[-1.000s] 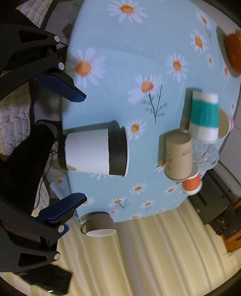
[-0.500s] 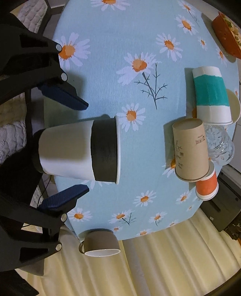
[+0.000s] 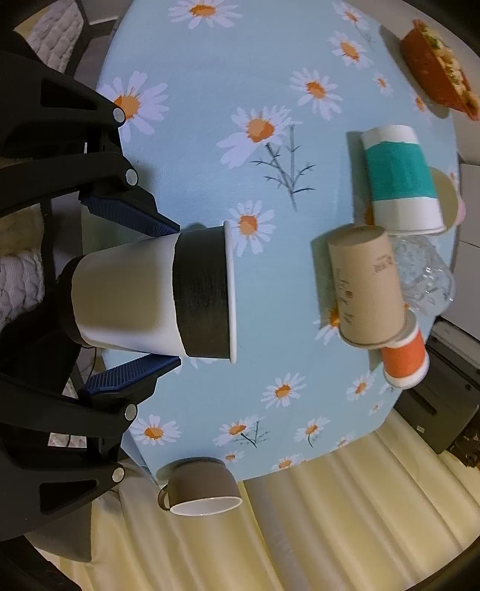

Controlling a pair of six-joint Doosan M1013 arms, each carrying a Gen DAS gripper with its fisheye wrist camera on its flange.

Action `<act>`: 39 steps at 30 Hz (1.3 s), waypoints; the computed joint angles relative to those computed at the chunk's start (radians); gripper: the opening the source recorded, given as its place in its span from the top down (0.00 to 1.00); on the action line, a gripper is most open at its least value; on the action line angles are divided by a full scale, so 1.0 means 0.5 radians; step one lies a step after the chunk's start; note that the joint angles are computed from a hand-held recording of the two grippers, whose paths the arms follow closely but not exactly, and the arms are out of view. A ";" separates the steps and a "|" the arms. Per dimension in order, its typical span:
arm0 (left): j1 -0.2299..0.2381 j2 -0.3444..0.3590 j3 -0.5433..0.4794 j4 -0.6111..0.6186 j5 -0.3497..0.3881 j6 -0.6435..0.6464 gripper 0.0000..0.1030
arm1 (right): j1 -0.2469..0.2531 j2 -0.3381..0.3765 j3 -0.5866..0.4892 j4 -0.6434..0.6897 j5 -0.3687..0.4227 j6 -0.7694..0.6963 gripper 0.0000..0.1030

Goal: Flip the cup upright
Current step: 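Grasp the upright cup with the left gripper while the right gripper holds it, then carry the cup with the left gripper while the right gripper withdraws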

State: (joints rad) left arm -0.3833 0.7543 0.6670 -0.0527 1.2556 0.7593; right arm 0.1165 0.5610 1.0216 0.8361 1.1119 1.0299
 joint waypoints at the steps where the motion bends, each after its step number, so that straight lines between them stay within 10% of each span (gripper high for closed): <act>1: -0.003 -0.006 0.002 0.018 -0.007 0.004 0.39 | 0.000 -0.001 0.003 -0.001 -0.001 -0.004 0.26; 9: -0.045 -0.168 0.232 0.313 -0.299 -0.024 0.39 | 0.005 0.015 -0.039 0.005 0.009 -0.008 0.25; 22: -0.240 -0.390 0.819 1.705 -0.852 -0.844 0.39 | 0.010 -0.001 -0.023 0.251 -0.144 -0.298 0.25; 39: -0.392 -0.348 1.112 3.135 -0.676 -1.998 0.39 | -0.012 0.077 -0.072 0.259 -0.065 -0.159 0.24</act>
State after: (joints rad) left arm -0.5791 0.5801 1.2231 1.5146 0.9177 -0.2395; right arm 0.1107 0.5994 0.9853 0.9657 1.0796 0.9505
